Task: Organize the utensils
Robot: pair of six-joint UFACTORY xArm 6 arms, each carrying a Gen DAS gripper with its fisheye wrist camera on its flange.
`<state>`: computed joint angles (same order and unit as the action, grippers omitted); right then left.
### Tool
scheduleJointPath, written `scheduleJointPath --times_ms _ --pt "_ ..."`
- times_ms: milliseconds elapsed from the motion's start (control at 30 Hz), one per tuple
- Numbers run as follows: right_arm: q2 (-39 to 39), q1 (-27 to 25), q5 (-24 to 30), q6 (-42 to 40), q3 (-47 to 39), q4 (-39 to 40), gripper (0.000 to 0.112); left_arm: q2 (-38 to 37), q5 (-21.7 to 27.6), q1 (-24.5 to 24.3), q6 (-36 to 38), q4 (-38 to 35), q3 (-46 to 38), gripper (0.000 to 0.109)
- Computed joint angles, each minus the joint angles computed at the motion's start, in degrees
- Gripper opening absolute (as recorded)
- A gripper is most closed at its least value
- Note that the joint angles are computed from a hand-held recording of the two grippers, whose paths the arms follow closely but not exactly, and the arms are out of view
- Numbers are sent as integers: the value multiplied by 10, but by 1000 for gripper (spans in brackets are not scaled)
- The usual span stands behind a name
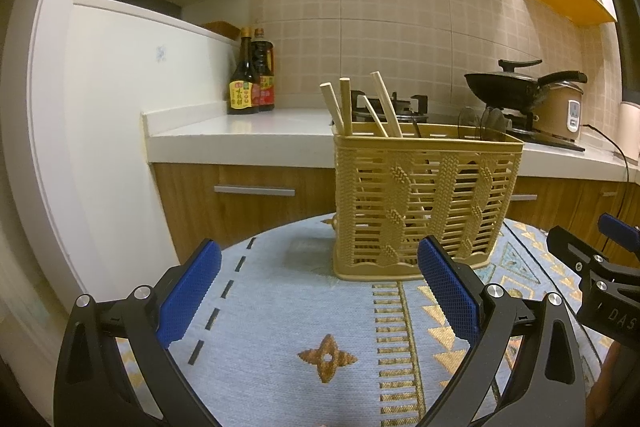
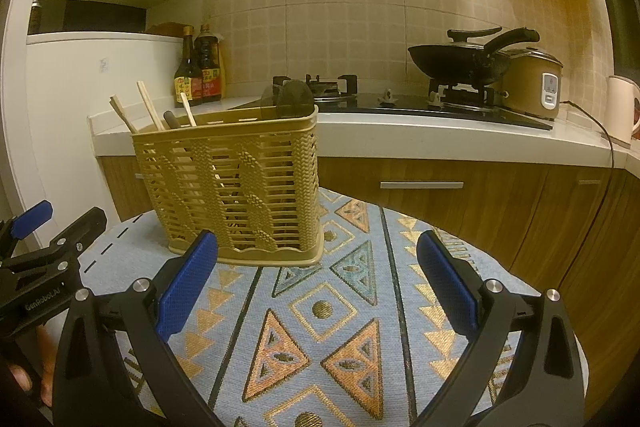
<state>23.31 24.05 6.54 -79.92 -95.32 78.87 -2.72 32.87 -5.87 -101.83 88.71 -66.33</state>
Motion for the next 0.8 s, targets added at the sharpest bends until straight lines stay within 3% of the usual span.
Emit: scheduleJointPath --times_ms 800 --pt "6 -2 4 44 -2 -44 95 4 -29 3 8 16 -5 96"
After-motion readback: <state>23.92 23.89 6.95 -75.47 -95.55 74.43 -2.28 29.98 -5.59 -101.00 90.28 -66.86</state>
